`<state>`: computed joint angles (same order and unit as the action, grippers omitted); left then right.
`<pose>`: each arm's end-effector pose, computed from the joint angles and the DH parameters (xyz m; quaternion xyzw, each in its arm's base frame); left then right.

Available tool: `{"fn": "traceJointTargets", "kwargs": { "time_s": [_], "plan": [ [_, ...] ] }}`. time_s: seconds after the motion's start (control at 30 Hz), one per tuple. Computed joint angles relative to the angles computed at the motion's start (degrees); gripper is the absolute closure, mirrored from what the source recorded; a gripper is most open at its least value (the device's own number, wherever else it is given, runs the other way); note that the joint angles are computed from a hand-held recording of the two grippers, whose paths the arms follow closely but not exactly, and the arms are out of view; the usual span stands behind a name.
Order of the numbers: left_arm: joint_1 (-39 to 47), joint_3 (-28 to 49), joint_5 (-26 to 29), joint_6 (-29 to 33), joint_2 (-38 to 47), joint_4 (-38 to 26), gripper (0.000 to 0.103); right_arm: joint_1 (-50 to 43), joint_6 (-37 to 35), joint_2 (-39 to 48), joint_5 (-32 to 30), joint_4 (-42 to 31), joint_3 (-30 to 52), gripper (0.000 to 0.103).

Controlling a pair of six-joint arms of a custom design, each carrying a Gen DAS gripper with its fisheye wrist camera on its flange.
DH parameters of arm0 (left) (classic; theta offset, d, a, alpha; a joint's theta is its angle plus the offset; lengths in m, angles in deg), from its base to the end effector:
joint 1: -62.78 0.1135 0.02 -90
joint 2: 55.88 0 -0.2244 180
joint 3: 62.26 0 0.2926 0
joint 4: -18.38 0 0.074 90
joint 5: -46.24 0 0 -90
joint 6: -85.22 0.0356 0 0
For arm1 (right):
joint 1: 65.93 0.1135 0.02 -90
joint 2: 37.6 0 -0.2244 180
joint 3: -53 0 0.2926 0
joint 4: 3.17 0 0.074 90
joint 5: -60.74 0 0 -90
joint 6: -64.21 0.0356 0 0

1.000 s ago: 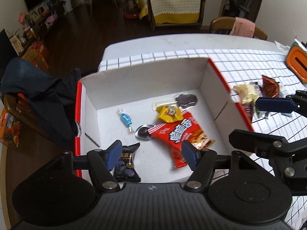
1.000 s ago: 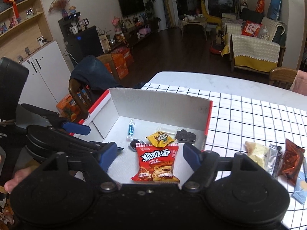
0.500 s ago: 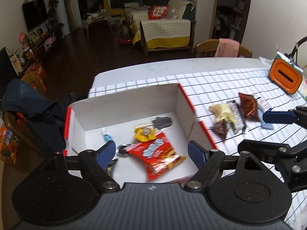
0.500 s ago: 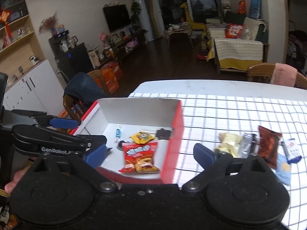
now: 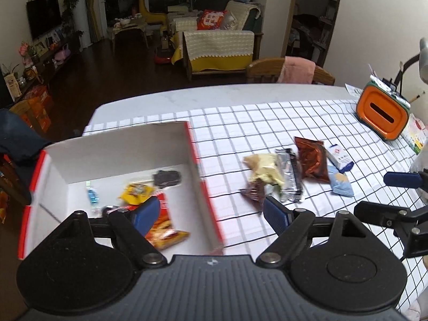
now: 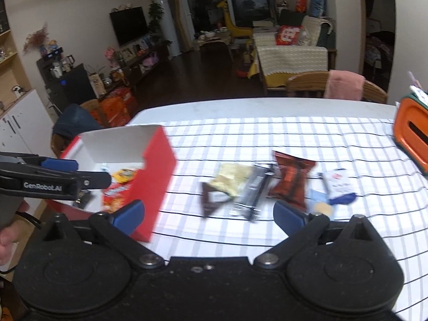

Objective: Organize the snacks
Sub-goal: 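Withdraw both open tools from the box back toward the snack pile, then grasp the blue cookie packet with the right tool while the left tool grasps the brown chocolate packet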

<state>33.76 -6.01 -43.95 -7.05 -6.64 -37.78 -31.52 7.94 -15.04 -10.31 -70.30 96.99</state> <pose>0.2061 -0.1142 0.2363 0.2162 0.9118 -0.0926 0.3365 0.1388 0.0811 0.2294 0.0566 0.9139 0.0820 0.3935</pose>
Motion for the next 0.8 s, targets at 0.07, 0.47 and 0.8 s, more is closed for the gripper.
{"fn": "traceJointTargets", "kwargs": {
  "time_s": [0.07,0.47,0.8],
  "plan": [
    [-4.07,0.08,-2.84,-2.52,2.36,1.65,0.019,-5.79,-3.86,-4.63,-3.45,-2.06,-2.27,0.0],
    [-18.05,5.45,-13.08,-12.47,23.26,11.25,0.019,-41.76,-28.52,-8.41,-24.57,-1.22,-11.43,0.002],
    [-17.77,13.34,-13.5,-12.98,39.12,13.86,0.019,-47.24,-31.09,13.65,-26.1,16.09,-11.31,0.009]
  ]
}}
